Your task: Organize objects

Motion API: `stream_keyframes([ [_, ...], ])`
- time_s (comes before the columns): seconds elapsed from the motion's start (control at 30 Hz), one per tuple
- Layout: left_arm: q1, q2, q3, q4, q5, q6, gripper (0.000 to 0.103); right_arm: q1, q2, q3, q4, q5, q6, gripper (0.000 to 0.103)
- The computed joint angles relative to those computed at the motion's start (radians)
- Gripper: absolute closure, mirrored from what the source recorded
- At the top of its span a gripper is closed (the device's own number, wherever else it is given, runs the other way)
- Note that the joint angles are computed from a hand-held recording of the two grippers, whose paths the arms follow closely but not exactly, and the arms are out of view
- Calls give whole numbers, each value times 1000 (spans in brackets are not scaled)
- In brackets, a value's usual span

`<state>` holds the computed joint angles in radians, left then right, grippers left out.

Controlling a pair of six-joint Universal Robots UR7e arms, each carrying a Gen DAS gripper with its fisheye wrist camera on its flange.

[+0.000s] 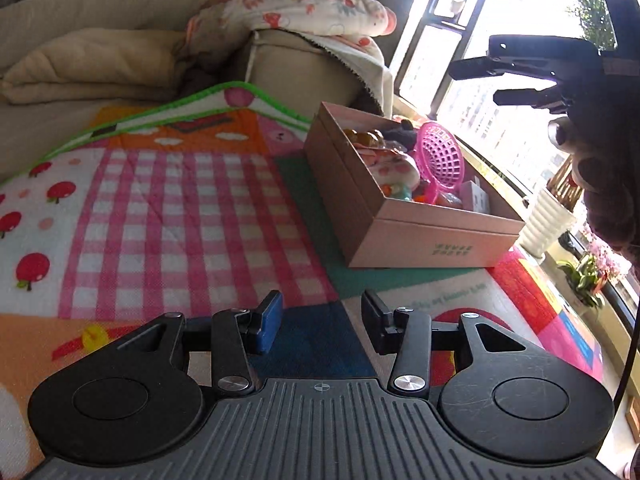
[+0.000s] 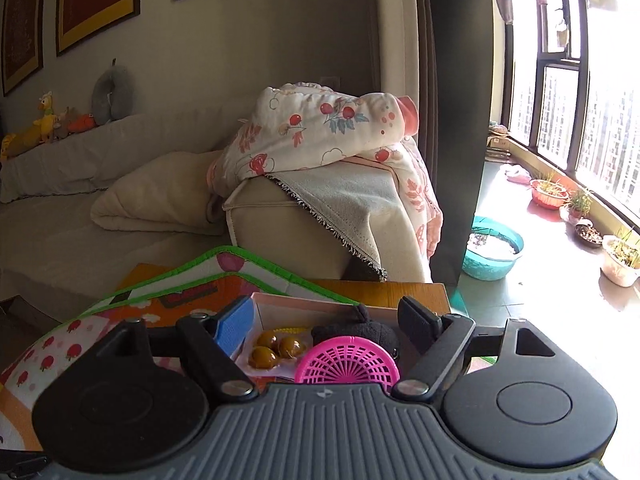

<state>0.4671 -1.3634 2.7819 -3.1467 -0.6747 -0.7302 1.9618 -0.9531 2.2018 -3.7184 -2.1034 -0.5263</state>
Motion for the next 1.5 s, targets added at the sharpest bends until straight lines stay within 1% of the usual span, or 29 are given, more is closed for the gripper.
stream_keyframes([
  [0.07,7,25,-4,-35,-13,7,55,-8,-6,39,-38,-28,-37,24],
  [0.13,10,49,-9,-72,-29,20,55,-19,-25,90,-72,-49,-69,34],
  [0.2,7,69,-16,-87,-38,29,55,-29,-45,137,-92,-59,-88,41],
  [0.23,5,75,-19,-88,-40,32,55,-37,-65,171,-99,-59,-91,42],
  [0.3,-4,86,-25,-85,-41,30,55,-54,-100,222,-98,-45,-79,42],
  [0.37,-14,97,-30,-76,-36,18,55,-78,-142,282,-78,-16,-58,42],
  [0.4,-22,108,-34,-69,-32,8,55,-87,-151,312,-87,-10,-47,42],
  [0.47,-43,131,-41,-50,-19,-13,55,-103,-150,352,-107,-8,-23,39],
  [0.5,-57,142,-43,-30,-8,-32,55,-113,-149,369,-109,-3,-6,34],
  [0.53,-71,150,-47,0,7,-57,55,-125,-142,388,-114,5,21,32],
  [0.57,-87,156,-52,47,28,-93,55,-135,-132,401,-120,10,42,30],
  [0.6,-112,167,-57,129,66,-154,55,-143,-113,412,-130,12,66,27],
  [0.67,-148,187,-66,265,124,-268,55,-148,-63,423,-175,3,98,15],
  [0.7,-161,204,-71,334,146,-345,55,-149,-20,426,-226,-2,105,5],
  [0.73,-166,218,-74,362,150,-390,55,-146,26,426,-283,-18,104,0],
  [0.77,-172,239,-72,363,159,-421,53,-143,68,422,-333,-31,94,0],
  [0.8,-192,265,-69,378,188,-453,53,-140,116,412,-379,-54,76,0],
  [0.87,-213,286,-77,419,193,-488,54,-128,199,389,-478,-97,23,0],
  [0.9,-218,294,-76,403,191,-488,54,-119,213,383,-498,-109,18,0],
  [0.93,-220,301,-73,377,185,-480,53,-113,214,378,-490,-121,20,0],
  [0.97,-221,318,-73,352,187,-475,52,-116,215,379,-496,-116,20,0],
  [1.0,-224,327,-77,362,190,-480,52,-132,210,383,-499,-93,28,0],
  [1.03,-225,328,-82,378,191,-484,52,-152,216,393,-534,-61,33,0],
  [1.1,-223,329,-83,376,191,-487,52,-180,270,409,-661,-9,-37,0],
  [1.17,-219,335,-82,360,193,-492,52,-195,288,417,-710,17,-29,0],
  [1.2,-218,336,-83,361,193,-493,52,-193,303,415,-734,16,-28,0],
  [1.27,-220,338,-87,379,195,-498,52,-169,326,398,-754,-28,-26,0],
  [1.3,-219,340,-89,382,196,-496,52,-162,337,394,-769,-38,-29,0],
  [1.5,-218,341,-89,383,197,-495,52,-167,340,393,-776,-32,-30,0],
])
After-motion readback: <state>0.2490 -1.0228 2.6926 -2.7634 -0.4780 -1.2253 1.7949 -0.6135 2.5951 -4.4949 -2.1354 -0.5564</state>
